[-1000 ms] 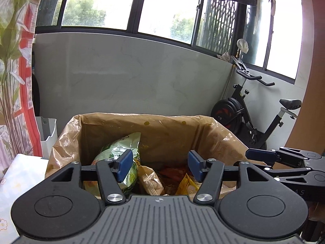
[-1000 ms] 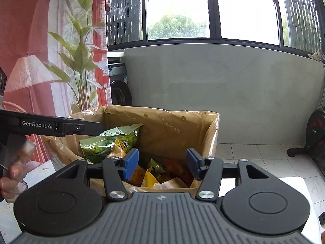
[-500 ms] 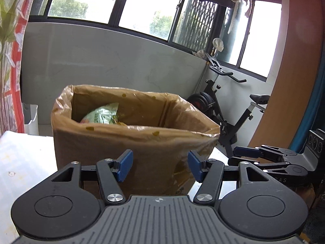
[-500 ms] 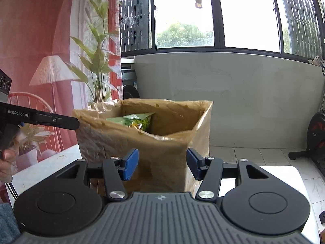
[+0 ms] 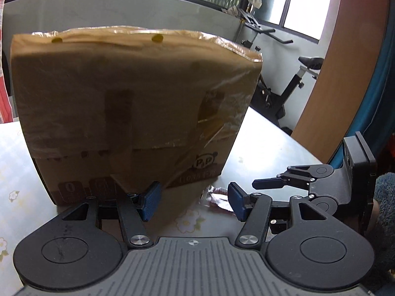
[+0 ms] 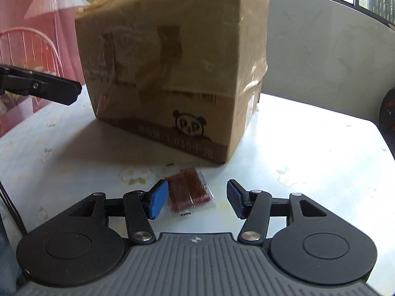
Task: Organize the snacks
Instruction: 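Grasp the clear packet with the left tool while the right tool grasps the brown jerky packet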
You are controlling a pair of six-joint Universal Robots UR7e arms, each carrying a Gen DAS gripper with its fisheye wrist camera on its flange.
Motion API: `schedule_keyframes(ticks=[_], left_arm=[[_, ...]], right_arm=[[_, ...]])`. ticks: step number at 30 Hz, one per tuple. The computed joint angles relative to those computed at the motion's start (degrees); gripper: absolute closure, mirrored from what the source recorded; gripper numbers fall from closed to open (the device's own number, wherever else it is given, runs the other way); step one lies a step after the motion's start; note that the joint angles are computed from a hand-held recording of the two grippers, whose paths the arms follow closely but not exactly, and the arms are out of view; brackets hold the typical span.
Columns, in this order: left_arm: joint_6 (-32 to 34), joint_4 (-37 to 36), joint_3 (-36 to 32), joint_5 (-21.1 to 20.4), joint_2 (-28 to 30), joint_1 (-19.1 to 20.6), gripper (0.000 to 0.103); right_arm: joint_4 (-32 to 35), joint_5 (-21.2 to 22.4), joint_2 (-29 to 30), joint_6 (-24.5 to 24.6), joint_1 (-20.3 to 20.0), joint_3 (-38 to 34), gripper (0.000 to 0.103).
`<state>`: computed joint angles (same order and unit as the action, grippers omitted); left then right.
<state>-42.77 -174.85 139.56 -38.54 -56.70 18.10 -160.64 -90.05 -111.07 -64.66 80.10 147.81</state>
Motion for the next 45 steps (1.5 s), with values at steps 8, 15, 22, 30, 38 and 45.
schedule_keyframes(ticks=[8,15,22,30,38,45], left_arm=[[2.98,-2.75,-2.45,-3.91,4.37,5.36,0.042],[4.38,-5.49,-3.19,-6.00,6.74,7.66,0.042],[6.25,-6.90,-4.76,-7.67,9.06,10.26,0.042],[6.96,-7.90,-6.28,-8.18,11.54,12.17,0.050],[7.46,-11.43,-5.69,-8.98,12.78,12.49,0.052],[7.04,-13.56,-4.90,-9.16,13.77,11.71,0.052]], right_arm=[[-3.32,-1.18,3.56,-3.46,-1.49,0.84,0.031],[-2.28,0.05,4.74,-3.94,-1.84,0.37,0.038],[0.89,1.15,3.76,-5.78,-1.70,0.52,0.052],[4.84,3.12,1.45,-9.83,-1.98,1.84,0.052],[5.01,4.24,1.41,-11.23,-2.37,2.40,0.052],[2.59,4.61,3.09,-12.92,-1.64,3.46,0.052]])
